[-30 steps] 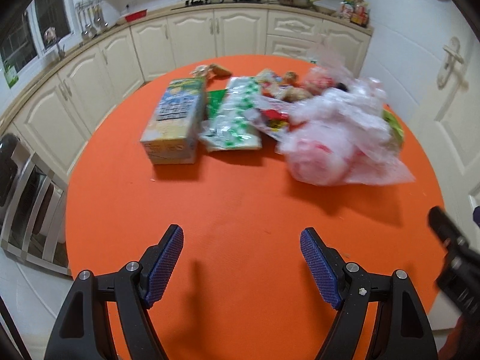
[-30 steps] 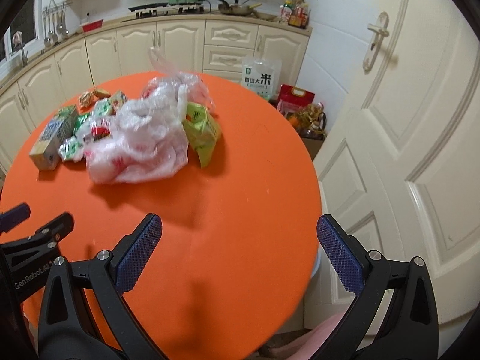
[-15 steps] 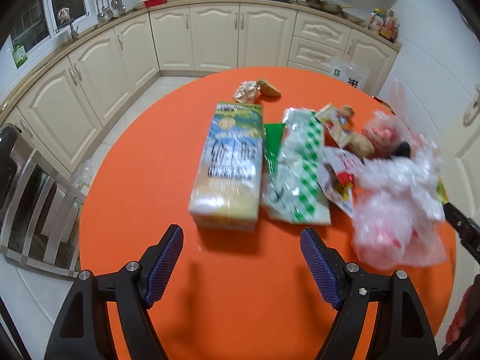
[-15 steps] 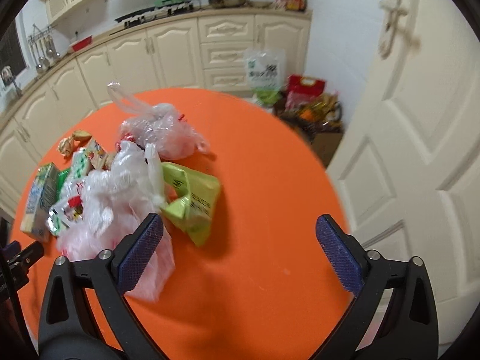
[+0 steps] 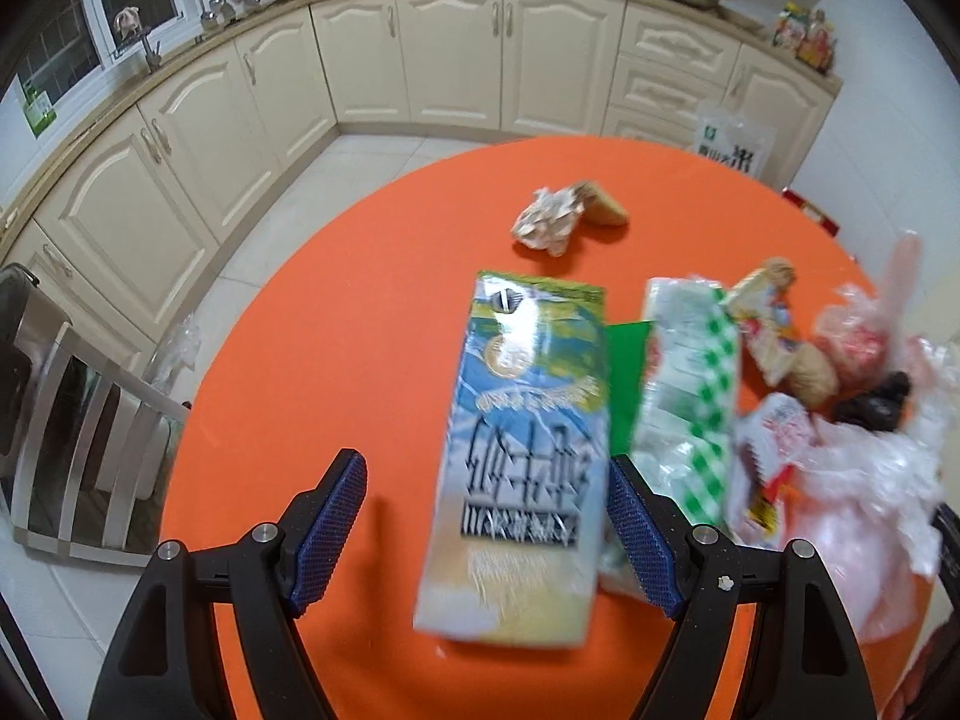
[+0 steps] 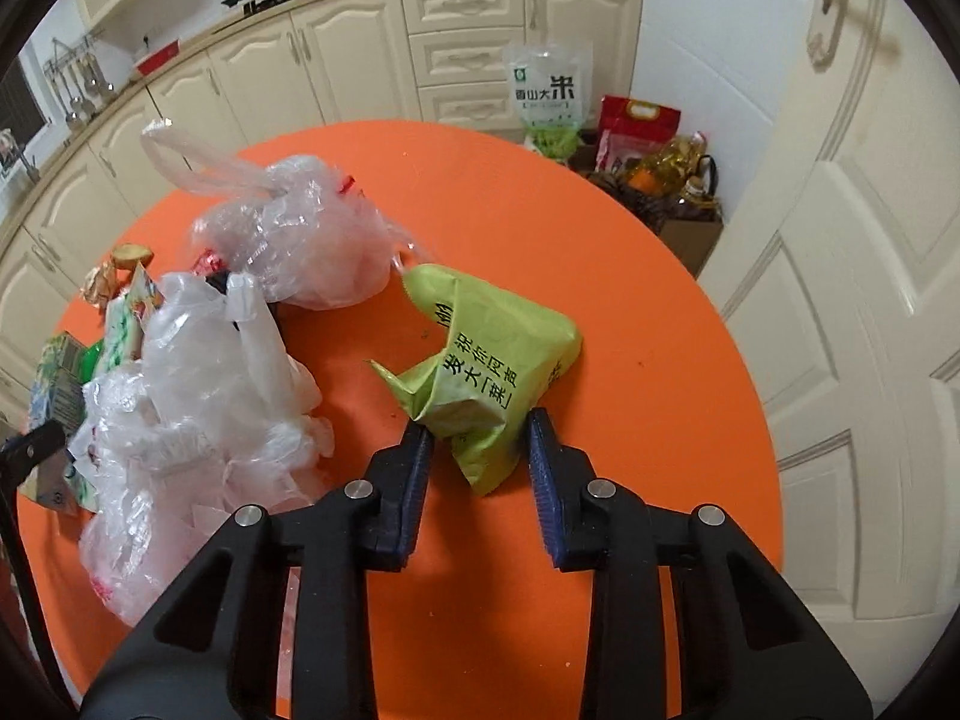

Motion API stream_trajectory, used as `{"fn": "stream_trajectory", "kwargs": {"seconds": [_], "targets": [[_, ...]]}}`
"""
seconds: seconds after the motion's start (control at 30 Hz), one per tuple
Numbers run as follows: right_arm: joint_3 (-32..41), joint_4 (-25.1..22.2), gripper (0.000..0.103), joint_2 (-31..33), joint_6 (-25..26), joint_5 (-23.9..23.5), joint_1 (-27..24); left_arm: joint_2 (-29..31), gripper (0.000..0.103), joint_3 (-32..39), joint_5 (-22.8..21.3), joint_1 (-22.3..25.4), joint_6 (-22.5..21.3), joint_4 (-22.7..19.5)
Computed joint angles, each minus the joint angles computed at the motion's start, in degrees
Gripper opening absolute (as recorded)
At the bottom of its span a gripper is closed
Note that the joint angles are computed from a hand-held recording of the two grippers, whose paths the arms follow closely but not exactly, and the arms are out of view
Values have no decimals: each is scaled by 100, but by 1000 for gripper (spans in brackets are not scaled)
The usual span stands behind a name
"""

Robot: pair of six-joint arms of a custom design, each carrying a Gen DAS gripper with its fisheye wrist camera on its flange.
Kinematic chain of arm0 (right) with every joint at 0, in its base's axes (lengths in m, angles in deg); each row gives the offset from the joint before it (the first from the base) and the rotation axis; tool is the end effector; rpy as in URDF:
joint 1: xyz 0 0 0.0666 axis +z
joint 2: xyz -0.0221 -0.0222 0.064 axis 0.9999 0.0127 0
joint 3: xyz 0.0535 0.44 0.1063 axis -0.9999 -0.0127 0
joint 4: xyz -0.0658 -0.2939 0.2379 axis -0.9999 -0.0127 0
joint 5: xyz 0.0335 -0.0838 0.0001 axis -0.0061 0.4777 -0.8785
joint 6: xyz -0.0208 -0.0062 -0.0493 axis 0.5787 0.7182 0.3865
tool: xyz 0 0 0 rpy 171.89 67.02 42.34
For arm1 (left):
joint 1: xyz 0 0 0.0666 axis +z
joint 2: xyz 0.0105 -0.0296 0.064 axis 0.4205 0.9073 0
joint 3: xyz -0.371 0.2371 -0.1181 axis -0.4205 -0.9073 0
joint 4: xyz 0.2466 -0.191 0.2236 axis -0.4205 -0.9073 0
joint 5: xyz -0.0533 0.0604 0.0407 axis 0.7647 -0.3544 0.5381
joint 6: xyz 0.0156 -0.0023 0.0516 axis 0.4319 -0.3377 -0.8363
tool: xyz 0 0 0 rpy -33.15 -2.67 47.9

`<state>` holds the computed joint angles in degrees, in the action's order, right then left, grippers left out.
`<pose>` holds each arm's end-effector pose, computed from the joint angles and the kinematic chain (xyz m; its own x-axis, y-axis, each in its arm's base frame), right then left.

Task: Collect trash
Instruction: 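Grasp the milk carton with the left tool while the right tool grasps the yellow-green bag, then carry both items to the blue bin and open both tools to drop them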

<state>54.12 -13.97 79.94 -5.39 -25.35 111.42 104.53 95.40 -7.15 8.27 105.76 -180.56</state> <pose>0.4262 0.1660 0.5670 -0.9074 0.1048 -0.4071 0.1097 0.9939 0.0114 0.3807 -0.1048 0.6550 -0.8484 -0.2783 -0.4503 -0.3068 0.9517 -0.0103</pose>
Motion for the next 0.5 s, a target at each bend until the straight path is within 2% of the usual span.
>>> {"fn": "stream_trajectory", "kwargs": {"seconds": [0.17, 0.3, 0.33, 0.37, 0.43, 0.5], "targets": [[1, -6, 28, 11, 53, 41, -2, -144, 82, -324, 570, 314, -15, 472], [2, 0, 26, 10, 28, 76, 21, -274, 82, -507, 291, 222, -297, 640], [27, -8, 24, 24, -1, 83, 38, -333, 71, -567, 342, 235, -331, 715], [18, 8, 21, 10, -14, 38, 28, -383, 43, -608, 316, 231, -308, 759], [-21, 58, 20, -62, -7, -48, 4, -374, 45, -570, 24, 184, -224, 596], [-41, 161, 17, -143, -23, -38, 13, -439, 44, -659, -94, 107, -206, 638]]}}
